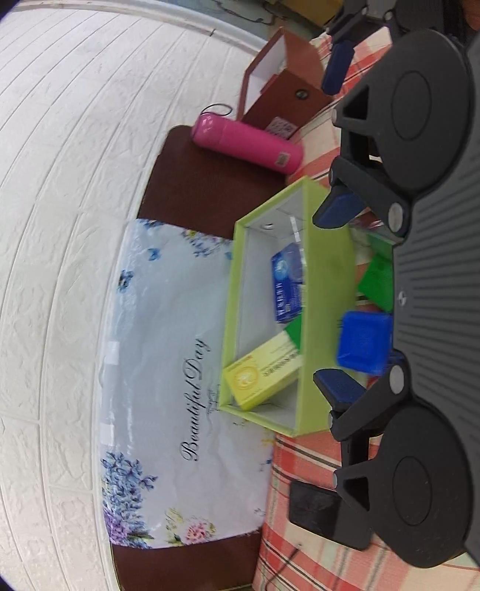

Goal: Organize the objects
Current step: 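Move both tools back toward the items on the table, then grasp the steel wool scrubber with the left tool while the right tool grasps the clear plastic tube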

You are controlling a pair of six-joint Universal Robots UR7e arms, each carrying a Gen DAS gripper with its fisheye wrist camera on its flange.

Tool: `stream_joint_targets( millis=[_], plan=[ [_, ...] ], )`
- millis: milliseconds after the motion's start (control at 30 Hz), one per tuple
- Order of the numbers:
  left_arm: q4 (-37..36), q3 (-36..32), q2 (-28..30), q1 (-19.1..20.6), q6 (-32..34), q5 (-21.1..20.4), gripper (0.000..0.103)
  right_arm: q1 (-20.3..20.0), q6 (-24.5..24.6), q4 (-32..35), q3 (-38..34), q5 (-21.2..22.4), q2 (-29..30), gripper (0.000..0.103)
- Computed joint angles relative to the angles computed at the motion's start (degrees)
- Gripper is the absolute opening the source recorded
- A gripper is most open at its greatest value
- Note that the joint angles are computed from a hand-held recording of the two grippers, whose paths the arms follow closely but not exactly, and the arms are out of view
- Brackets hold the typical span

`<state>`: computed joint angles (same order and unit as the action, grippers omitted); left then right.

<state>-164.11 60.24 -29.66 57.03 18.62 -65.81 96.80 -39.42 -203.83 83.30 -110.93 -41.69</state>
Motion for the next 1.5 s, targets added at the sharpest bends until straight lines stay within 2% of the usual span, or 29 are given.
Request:
stream_joint_targets(
  millis=[100,333,733,867,967,1133,1300,1367,1433,1500],
  plan=[
    [-3.16,6.82,-3.02,-0.25,-0.71,1.26,0.086,-0.26,2.22,-1.80,4.39,-0.66,-1.90,0.103],
    [-3.25,15.98,-7.48,-0.03,-5.76,3.89,0.086,-1.42,8.45,-3.30,12.33,-1.60,-4.96,0.103],
    [-0.95,25.61,-12.45,1.03,-10.03,9.43,0.086,-2.53,14.16,-3.52,18.95,-4.16,-5.90,0.103],
    [-2.09,27.11,-13.67,1.44,-10.42,10.96,0.086,-2.30,14.78,-3.15,19.89,-4.46,-5.42,0.103],
    [-4.16,27.85,-14.41,1.73,-9.74,11.94,0.086,-1.71,13.34,-3.08,20.31,-2.49,-4.84,0.103],
    [-6.41,27.40,-14.98,2.48,-9.77,13.81,0.086,0.02,7.82,-0.94,18.00,-0.29,-2.44,0.092],
    [-7.86,26.76,-15.53,3.26,-10.94,15.24,0.086,2.02,5.00,4.99,11.00,0.93,1.50,0.080],
    [-7.75,26.78,-16.11,3.73,-11.94,14.64,0.086,2.59,5.39,8.76,7.47,2.04,3.30,0.068],
    [-7.31,26.67,-16.51,4.05,-12.74,14.57,0.086,2.80,8.41,14.68,3.44,2.56,5.08,0.060],
    [-7.32,26.47,-16.67,4.34,-13.03,14.44,0.086,3.09,10.06,17.99,-0.75,1.41,7.72,0.060]
  ],
)
